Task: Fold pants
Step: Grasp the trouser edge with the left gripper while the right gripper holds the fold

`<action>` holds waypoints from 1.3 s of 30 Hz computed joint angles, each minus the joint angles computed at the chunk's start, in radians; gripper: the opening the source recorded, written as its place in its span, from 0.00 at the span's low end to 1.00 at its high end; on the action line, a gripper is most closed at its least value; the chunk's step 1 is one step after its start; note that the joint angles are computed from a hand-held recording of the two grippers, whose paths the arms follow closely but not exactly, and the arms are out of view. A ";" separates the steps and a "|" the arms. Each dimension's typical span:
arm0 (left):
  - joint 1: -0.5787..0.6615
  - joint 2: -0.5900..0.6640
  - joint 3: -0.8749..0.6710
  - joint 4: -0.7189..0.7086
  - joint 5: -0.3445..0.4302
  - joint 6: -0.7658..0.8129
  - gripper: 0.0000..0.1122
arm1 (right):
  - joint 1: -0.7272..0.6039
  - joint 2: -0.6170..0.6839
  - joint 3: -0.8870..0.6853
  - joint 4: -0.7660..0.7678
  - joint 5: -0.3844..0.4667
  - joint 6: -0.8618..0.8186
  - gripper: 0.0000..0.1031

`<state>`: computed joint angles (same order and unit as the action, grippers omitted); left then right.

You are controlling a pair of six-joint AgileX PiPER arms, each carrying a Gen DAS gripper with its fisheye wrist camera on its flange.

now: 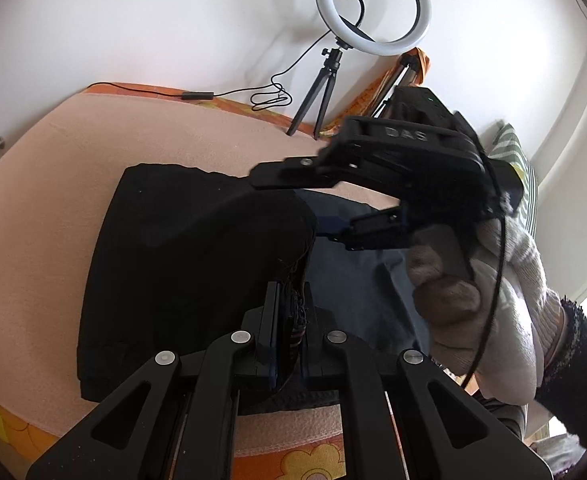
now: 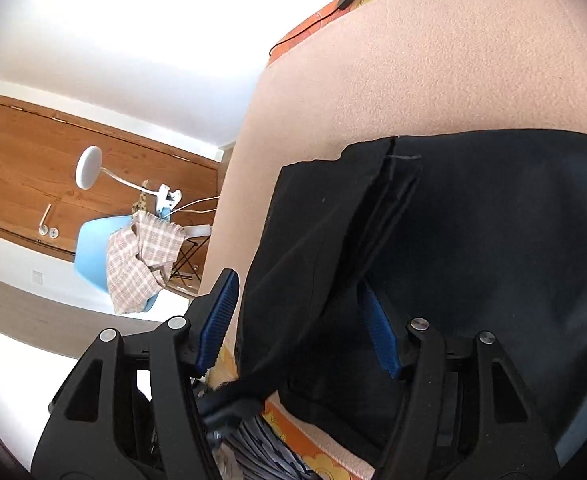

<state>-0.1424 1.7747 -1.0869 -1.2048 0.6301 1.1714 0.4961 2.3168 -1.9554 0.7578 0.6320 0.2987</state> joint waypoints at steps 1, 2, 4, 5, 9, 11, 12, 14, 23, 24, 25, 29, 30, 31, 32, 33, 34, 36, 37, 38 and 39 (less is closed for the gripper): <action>-0.013 -0.010 0.013 0.005 -0.026 0.012 0.05 | 0.005 0.038 -0.064 -0.058 0.024 0.058 0.61; -0.018 -0.023 0.036 -0.009 -0.053 0.048 0.05 | 0.011 0.074 -0.133 -0.130 0.059 0.130 0.46; -0.025 -0.037 0.071 -0.033 -0.097 0.109 0.10 | 0.018 0.134 -0.230 -0.174 0.119 0.180 0.13; -0.030 -0.043 0.083 -0.026 -0.121 0.121 0.12 | 0.023 0.150 -0.257 -0.191 0.134 0.200 0.09; -0.107 -0.072 0.156 -0.009 -0.336 0.155 0.42 | 0.037 0.177 -0.314 -0.238 0.161 0.223 0.07; -0.136 -0.057 0.143 0.079 -0.371 0.071 0.42 | 0.040 0.186 -0.334 -0.249 0.173 0.233 0.07; -0.142 -0.044 0.123 0.159 -0.365 -0.004 0.42 | 0.036 0.191 -0.340 -0.246 0.175 0.227 0.07; -0.134 -0.018 0.089 0.218 -0.315 -0.059 0.22 | 0.033 0.200 -0.362 -0.267 0.187 0.240 0.07; -0.076 -0.035 0.049 0.081 -0.145 -0.010 0.05 | 0.015 0.048 -0.130 -0.273 0.074 0.165 0.05; -0.074 -0.037 0.042 0.071 -0.127 -0.014 0.05 | 0.018 0.030 -0.116 -0.301 0.072 0.172 0.05; -0.074 -0.042 0.041 0.063 -0.115 -0.016 0.05 | 0.022 0.011 -0.104 -0.330 0.071 0.179 0.05; -0.078 -0.056 0.028 0.025 -0.052 -0.032 0.05 | 0.036 -0.063 -0.061 -0.451 0.081 0.222 0.04; -0.084 -0.056 0.022 0.017 -0.036 -0.039 0.05 | 0.039 -0.083 -0.049 -0.484 0.089 0.233 0.04; -0.090 -0.056 0.014 0.010 -0.020 -0.046 0.05 | 0.039 -0.108 -0.028 -0.510 0.091 0.239 0.04; -0.100 -0.057 0.007 0.002 -0.009 -0.052 0.05 | 0.037 -0.135 -0.003 -0.533 0.094 0.246 0.04; -0.112 -0.056 0.001 -0.005 0.000 -0.055 0.05 | 0.034 -0.162 0.022 -0.552 0.095 0.250 0.04; -0.126 -0.056 -0.006 -0.011 0.009 -0.061 0.05 | 0.032 -0.193 0.053 -0.575 0.097 0.257 0.04; -0.159 -0.053 -0.021 -0.016 0.024 -0.073 0.05 | 0.030 -0.250 0.106 -0.620 0.105 0.269 0.04; -0.179 -0.051 -0.029 -0.015 0.026 -0.080 0.05 | 0.027 -0.278 0.135 -0.639 0.108 0.273 0.04; -0.201 -0.046 -0.037 -0.017 0.023 -0.080 0.05 | 0.022 -0.310 0.173 -0.656 0.107 0.276 0.04; -0.224 -0.041 -0.046 -0.016 0.020 -0.083 0.05 | 0.017 -0.341 0.208 -0.672 0.107 0.281 0.04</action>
